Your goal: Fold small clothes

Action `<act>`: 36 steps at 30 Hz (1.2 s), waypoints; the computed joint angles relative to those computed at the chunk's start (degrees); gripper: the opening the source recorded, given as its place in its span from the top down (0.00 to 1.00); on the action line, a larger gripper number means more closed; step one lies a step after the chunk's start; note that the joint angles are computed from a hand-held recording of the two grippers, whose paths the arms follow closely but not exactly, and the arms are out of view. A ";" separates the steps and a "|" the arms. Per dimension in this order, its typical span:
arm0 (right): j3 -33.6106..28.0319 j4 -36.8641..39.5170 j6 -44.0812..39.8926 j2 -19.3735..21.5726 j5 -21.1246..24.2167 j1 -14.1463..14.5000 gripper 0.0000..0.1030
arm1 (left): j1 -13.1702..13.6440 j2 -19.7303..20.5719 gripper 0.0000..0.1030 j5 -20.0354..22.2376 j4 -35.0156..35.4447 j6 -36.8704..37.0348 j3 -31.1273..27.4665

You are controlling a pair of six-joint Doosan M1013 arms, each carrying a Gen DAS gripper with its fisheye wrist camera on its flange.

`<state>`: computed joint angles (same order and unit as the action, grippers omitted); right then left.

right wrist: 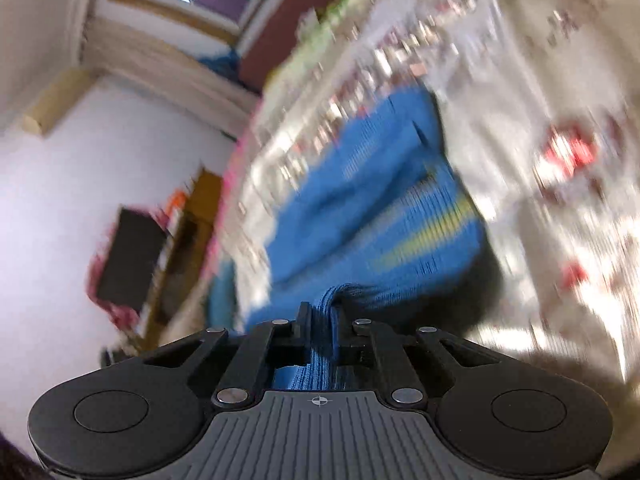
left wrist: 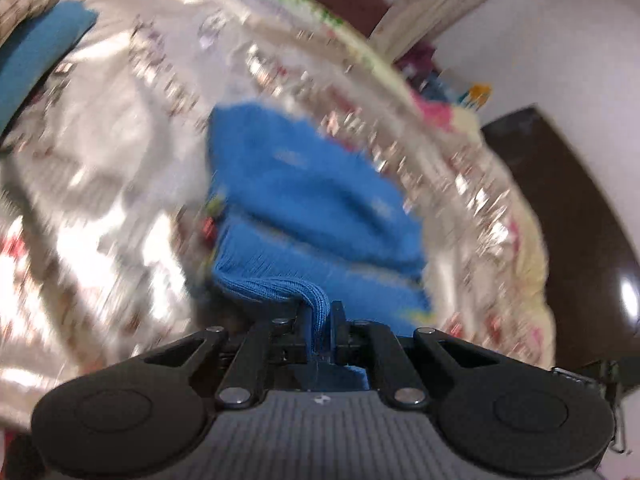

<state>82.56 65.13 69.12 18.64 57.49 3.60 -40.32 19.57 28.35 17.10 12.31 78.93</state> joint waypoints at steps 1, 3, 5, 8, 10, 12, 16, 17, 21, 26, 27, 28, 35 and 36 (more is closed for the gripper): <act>-1.05 1.13 -0.16 0.72 -0.66 0.03 0.91 | 0.47 0.24 0.88 -0.98 0.88 -0.58 -0.52; -4.00 2.66 -0.04 2.69 -1.95 0.21 0.92 | 1.30 0.95 0.88 -1.66 2.87 -1.53 -1.82; -6.70 3.17 -0.35 4.56 -3.46 0.60 0.92 | 2.23 2.01 0.88 -1.65 5.11 -2.49 -3.61; -12.07 2.06 2.02 8.26 -5.92 1.15 0.92 | 3.84 3.56 0.88 -1.64 6.48 -3.66 -5.74; -15.85 0.60 5.87 11.01 -7.07 1.69 0.92 | 4.90 4.90 0.88 -1.25 6.00 -3.72 -7.34; -19.87 -2.56 9.38 13.73 -7.40 2.18 0.92 | 5.74 6.45 0.88 0.01 4.94 -3.12 -8.95; -26.01 -10.18 16.16 17.86 -7.37 3.28 0.91 | 6.70 9.01 0.88 2.32 3.15 -3.38 -11.03; -26.97 -12.54 17.90 18.55 -7.49 3.58 0.90 | 6.81 9.43 0.88 2.84 3.14 -3.98 -11.26; -26.18 -15.74 21.53 18.79 -7.93 3.73 0.88 | 7.02 9.88 0.87 3.42 3.41 -6.41 -11.16; -24.23 -15.49 23.49 18.05 -9.72 3.16 0.81 | 6.63 9.44 0.73 4.59 8.14 -12.27 -10.63; -24.00 -15.30 23.16 17.87 -10.00 3.07 0.77 | 6.47 9.18 0.70 5.00 9.73 -14.05 -10.36; -23.82 -15.18 22.47 17.69 -10.06 3.01 0.73 | 6.34 9.04 0.64 5.37 10.79 -15.21 -10.27; -26.06 -27.95 17.69 17.64 -9.95 5.25 0.60 | 5.15 7.89 0.55 8.65 15.22 -19.33 -9.12; -26.55 -30.01 17.28 17.84 -9.89 5.66 0.59 | 4.97 7.74 0.55 8.88 15.33 -19.60 -8.87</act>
